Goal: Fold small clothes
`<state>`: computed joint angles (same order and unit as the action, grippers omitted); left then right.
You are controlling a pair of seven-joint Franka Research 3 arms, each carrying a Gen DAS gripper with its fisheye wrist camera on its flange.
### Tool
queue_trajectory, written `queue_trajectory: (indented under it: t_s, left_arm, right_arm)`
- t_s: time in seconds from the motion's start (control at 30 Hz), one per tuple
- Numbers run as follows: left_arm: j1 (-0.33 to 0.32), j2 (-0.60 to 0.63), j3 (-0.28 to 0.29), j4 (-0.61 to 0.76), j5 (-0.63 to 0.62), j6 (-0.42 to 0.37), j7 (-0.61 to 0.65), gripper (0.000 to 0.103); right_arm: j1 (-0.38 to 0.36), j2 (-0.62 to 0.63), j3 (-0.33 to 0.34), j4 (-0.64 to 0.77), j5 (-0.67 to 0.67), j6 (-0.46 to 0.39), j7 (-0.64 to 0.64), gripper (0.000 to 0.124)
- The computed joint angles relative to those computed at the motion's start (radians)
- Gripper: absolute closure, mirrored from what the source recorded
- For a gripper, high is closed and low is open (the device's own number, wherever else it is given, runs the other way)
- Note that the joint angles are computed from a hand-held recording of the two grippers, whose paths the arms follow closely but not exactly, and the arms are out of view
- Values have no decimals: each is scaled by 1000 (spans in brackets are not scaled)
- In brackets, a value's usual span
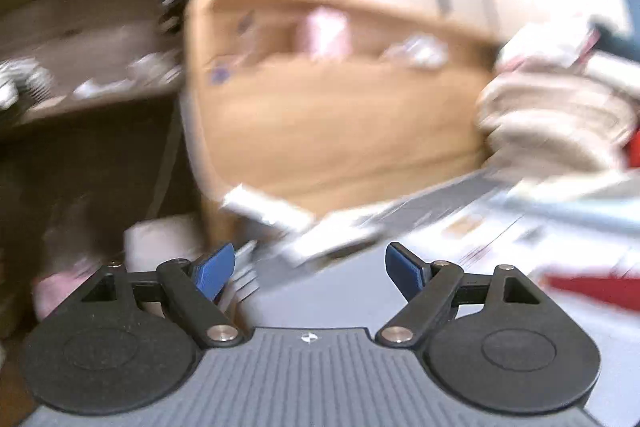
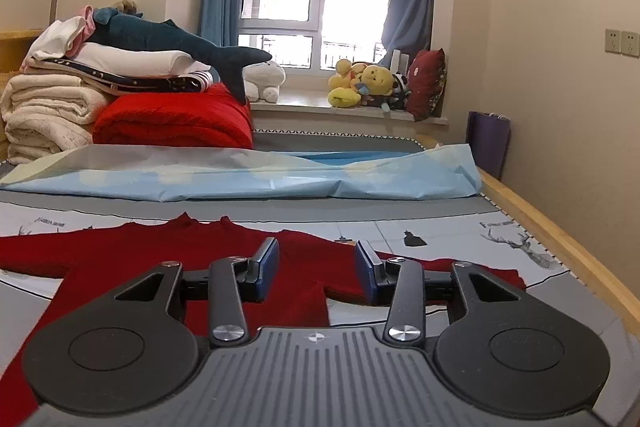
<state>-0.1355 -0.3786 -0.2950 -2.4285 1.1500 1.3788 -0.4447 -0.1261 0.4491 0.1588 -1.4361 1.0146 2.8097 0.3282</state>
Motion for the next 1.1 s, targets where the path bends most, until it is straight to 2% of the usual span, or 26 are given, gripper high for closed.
queue_trajectory:
  t_s: [0.13,0.23,0.37,0.53,0.63,0.67,0.7,0.77,0.9,1.03,1.1]
  left_arm:
    - [45,81,45,233,183,183,151,16]
    - [67,229,47,479,273,276,268,16]
    - [29,460,71,810,326,373,405,16]
    - [-33,711,110,1110,318,535,539,16]
    - [-54,792,133,1146,315,643,598,21]
    - [-56,798,142,1127,308,676,605,33]
    - [-47,819,145,1134,276,724,638,54]
    - [-33,863,148,1173,192,772,714,77]
    - [-41,916,193,1242,130,802,720,77]
    - [-46,963,232,1318,39,790,729,77]
    - [-52,955,255,1306,4,781,716,77]
  right_arm:
    - [-13,-2,8,1,23,-20,-13,79]
    - [-21,-4,6,0,44,-37,-22,79]
    - [-30,-2,0,7,65,-56,-50,79]
    - [-30,-4,-15,6,64,-65,-46,79]
    - [-26,2,-28,11,42,-63,-16,79]
    - [-26,5,-31,15,33,-65,-4,79]
    - [-26,9,-33,18,24,-66,4,79]
    - [-24,14,-35,21,4,-60,13,79]
    - [-39,31,-7,40,19,-38,-39,79]
    - [-22,84,-30,120,-56,-97,81,79]
    - [-5,123,-35,179,-103,-114,150,78]
